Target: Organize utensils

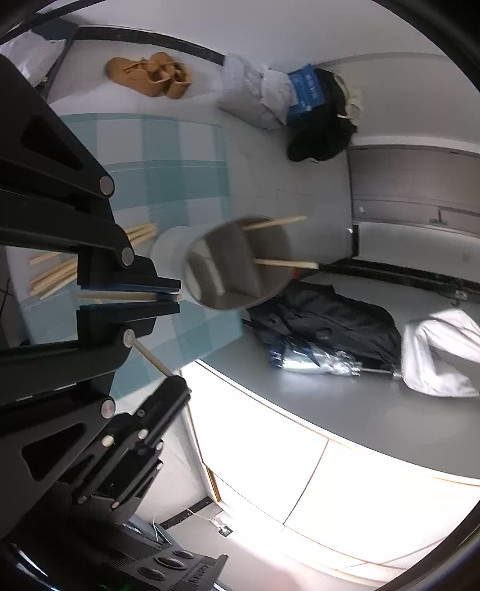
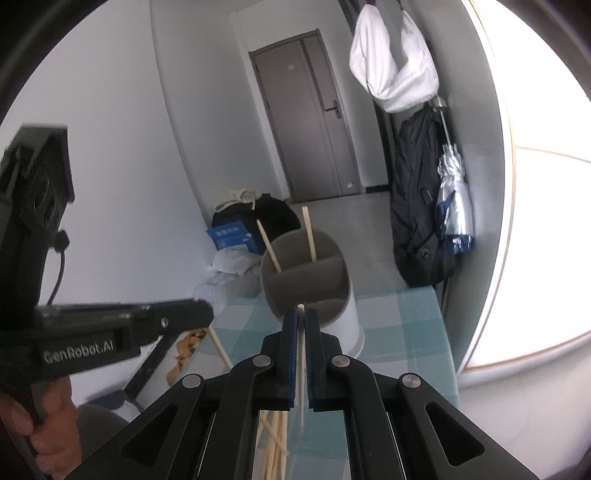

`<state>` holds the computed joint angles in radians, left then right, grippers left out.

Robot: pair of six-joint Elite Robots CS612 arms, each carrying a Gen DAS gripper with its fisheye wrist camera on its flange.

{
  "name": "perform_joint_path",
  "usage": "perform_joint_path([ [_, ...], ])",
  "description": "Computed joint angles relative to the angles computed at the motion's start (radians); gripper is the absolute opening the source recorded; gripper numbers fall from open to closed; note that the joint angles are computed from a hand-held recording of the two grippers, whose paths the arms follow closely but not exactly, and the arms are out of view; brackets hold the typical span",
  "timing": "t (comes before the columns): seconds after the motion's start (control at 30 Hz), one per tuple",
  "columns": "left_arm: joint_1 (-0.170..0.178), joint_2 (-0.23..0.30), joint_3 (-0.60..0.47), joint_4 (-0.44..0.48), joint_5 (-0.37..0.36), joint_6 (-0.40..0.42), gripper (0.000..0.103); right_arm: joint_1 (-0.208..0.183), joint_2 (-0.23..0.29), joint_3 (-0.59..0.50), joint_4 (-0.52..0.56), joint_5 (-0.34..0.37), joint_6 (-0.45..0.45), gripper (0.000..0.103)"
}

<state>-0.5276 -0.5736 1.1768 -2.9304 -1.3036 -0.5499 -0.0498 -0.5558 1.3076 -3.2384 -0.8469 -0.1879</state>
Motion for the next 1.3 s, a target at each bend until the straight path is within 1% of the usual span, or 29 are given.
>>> perform_joint_path([
  [0.17, 0.008, -0.001, -0.031, -0.005, -0.017, 0.010, 0.001, -0.003, -0.009, -0.024, 0.008, 0.003, 0.010, 0.003],
  [0.3, 0.018, 0.003, -0.066, 0.004, -0.034, 0.012, 0.001, -0.001, -0.013, -0.063, 0.039, -0.001, 0.018, 0.003],
  [0.5, 0.043, 0.015, -0.132, 0.021, -0.055, 0.010, 0.001, 0.010, 0.001, -0.146, 0.075, -0.004, 0.034, 0.003],
  [0.67, 0.064, 0.031, -0.194, 0.029, -0.058, 0.015, 0.001, 0.020, 0.035, -0.255, 0.104, -0.006, 0.071, 0.003],
  [0.77, 0.073, 0.042, -0.228, 0.033, -0.048, 0.041, 0.000, 0.028, 0.062, -0.325, 0.118, -0.011, 0.087, 0.003],
  [0.9, 0.084, 0.061, -0.269, 0.037, -0.047, 0.053, 0.001, 0.037, 0.097, -0.410, 0.143, -0.019, 0.089, 0.003],
  [0.93, 0.085, 0.066, -0.279, 0.045, -0.042, 0.054, 0.001, 0.041, 0.110, -0.439, 0.159, -0.024, 0.082, 0.003],
  [1.07, 0.089, 0.088, -0.323, 0.087, 0.000, 0.108, 0.000, 0.051, 0.152, -0.525, 0.213, -0.038, 0.067, 0.003],
  [1.2, 0.101, 0.108, -0.349, 0.134, -0.022, 0.107, 0.001, 0.058, 0.190, -0.590, 0.256, -0.043, 0.032, 0.003],
  [1.23, 0.105, 0.113, -0.349, 0.131, -0.035, 0.100, 0.001, 0.060, 0.196, -0.600, 0.267, -0.042, 0.024, 0.003],
  [1.3, 0.115, 0.124, -0.368, 0.157, -0.060, 0.099, 0.001, 0.062, 0.208, -0.619, 0.293, -0.038, 0.014, 0.003],
])
